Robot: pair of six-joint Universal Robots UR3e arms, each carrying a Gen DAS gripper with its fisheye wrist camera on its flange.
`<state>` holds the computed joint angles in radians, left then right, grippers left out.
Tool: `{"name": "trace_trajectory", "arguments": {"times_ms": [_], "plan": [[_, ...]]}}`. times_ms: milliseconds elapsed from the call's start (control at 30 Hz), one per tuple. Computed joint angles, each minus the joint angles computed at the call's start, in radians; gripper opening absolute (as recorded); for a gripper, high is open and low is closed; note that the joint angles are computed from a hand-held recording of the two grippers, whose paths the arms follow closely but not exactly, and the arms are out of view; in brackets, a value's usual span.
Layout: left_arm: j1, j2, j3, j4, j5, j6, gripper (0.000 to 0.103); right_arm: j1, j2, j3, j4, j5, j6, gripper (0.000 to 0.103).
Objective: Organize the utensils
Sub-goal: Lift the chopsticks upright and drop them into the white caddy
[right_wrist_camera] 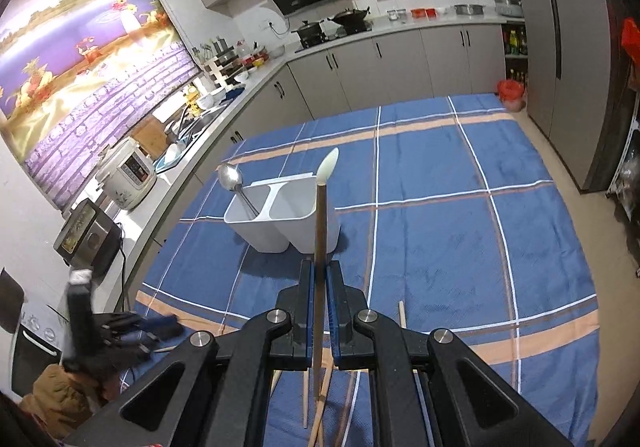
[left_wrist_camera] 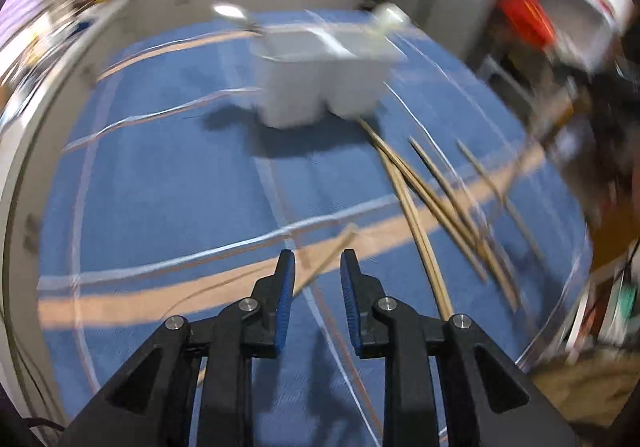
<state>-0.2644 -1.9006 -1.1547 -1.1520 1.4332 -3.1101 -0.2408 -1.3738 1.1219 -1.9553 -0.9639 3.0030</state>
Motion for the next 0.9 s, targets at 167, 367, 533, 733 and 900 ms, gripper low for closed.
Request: {"name": "trace_trajectory", "arguments": {"times_ms": [167, 367, 533, 733, 900], "plan": [[-0.065, -0.227, 0.256, -0.121, 0.039, 0.149, 0.023, 0.006, 0.022, -0.031, 0.018, -0.021, 0.007, 0.006], [-0.096, -0.409, 0.512, -0.288, 0.093, 0.275, 0.023, 0.016, 0.03, -0.053, 0.031, -0.041, 0.011, 0.006], [-0.089, -0.452, 0.606, -0.352, 0.063, 0.254, 0.007, 0.025, 0.03, -0.055, 0.025, -0.047, 0.025, 0.006], [-0.031, -0.256, 0.3, -0.16, -0.043, 0.122, 0.006, 0.008, 0.007, -0.021, 0.02, -0.025, 0.017, 0.006], [0.013, -0.099, 0.128, -0.049, -0.067, 0.032, 0.006, -0.004, -0.016, 0.008, 0.016, -0.008, 0.005, 0.006]]}}
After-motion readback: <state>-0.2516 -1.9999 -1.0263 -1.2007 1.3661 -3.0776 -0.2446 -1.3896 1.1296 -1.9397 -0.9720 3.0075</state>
